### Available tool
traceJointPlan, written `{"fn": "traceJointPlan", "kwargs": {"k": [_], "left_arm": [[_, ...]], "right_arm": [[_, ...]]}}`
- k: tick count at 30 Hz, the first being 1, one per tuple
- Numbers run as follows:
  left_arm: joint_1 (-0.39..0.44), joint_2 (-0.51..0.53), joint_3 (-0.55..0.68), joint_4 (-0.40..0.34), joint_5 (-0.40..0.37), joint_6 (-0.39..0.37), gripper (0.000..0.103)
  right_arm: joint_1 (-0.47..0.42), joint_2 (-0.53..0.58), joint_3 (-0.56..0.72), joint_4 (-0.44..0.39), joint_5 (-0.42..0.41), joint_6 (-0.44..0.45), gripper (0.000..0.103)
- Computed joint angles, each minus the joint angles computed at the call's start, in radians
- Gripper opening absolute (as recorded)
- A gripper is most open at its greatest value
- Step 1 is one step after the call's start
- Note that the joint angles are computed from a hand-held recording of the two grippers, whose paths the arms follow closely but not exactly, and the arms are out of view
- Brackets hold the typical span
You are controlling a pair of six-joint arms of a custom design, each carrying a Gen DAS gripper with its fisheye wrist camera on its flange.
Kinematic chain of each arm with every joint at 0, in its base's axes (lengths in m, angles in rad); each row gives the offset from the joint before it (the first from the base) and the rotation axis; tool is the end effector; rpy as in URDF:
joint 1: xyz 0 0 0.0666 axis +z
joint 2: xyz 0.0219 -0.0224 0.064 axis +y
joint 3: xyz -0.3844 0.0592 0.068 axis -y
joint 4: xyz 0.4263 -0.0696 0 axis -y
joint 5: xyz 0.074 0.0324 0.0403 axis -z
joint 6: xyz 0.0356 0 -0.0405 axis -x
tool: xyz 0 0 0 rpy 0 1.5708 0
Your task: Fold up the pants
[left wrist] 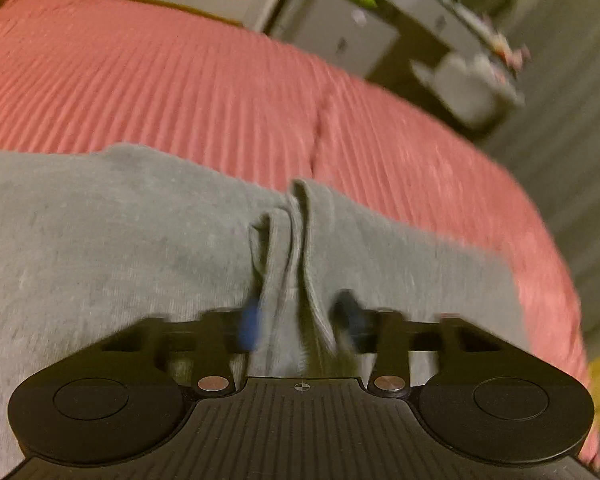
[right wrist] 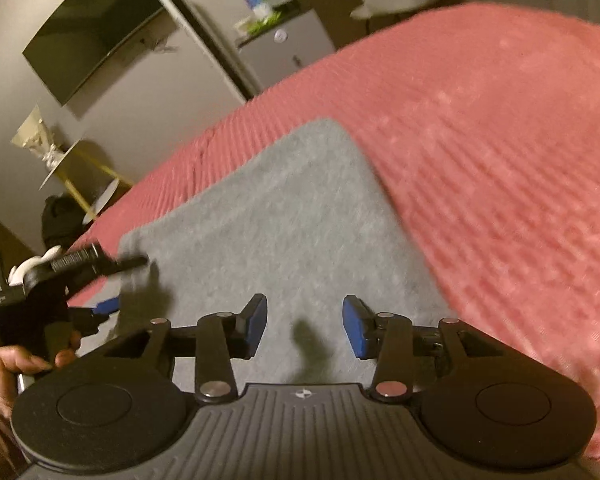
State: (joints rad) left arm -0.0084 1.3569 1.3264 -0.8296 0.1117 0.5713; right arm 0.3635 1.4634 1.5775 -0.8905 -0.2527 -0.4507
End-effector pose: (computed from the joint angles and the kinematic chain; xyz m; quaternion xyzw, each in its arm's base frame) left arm 0.5040 -0.0086 0.4246 -0.2413 0.9046 -0.1494 0.3179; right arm 0.5102 0.2032 0.4925 -0.0088 0.9161 0.2587 0.3064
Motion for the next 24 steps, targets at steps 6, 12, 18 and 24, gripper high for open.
{"fn": "traceJointPlan", "kwargs": {"k": [6, 12, 18, 24], "left_arm": [[-0.022, -0.032, 0.018, 0.000, -0.059, -0.086, 0.017], [-0.024, -0.062, -0.005, -0.013, -0.193, -0.137, 0.019], [-0.033, -0.123, -0.075, -0.040, -0.232, -0.028, 0.066], [-0.162, -0.264, -0.167, -0.111, -0.380, -0.044, 0.073]], "right_arm": [[0.008, 0.022, 0.028, -0.032, 0.044, -0.001, 0.042], [0.008, 0.017, 0.030, -0.030, 0.047, 0.012, 0.045], [0.033, 0.068, 0.095, -0.125, 0.056, 0.083, 0.054], [0.028, 0.034, 0.054, -0.070, 0.055, 0.058, 0.054]]}}
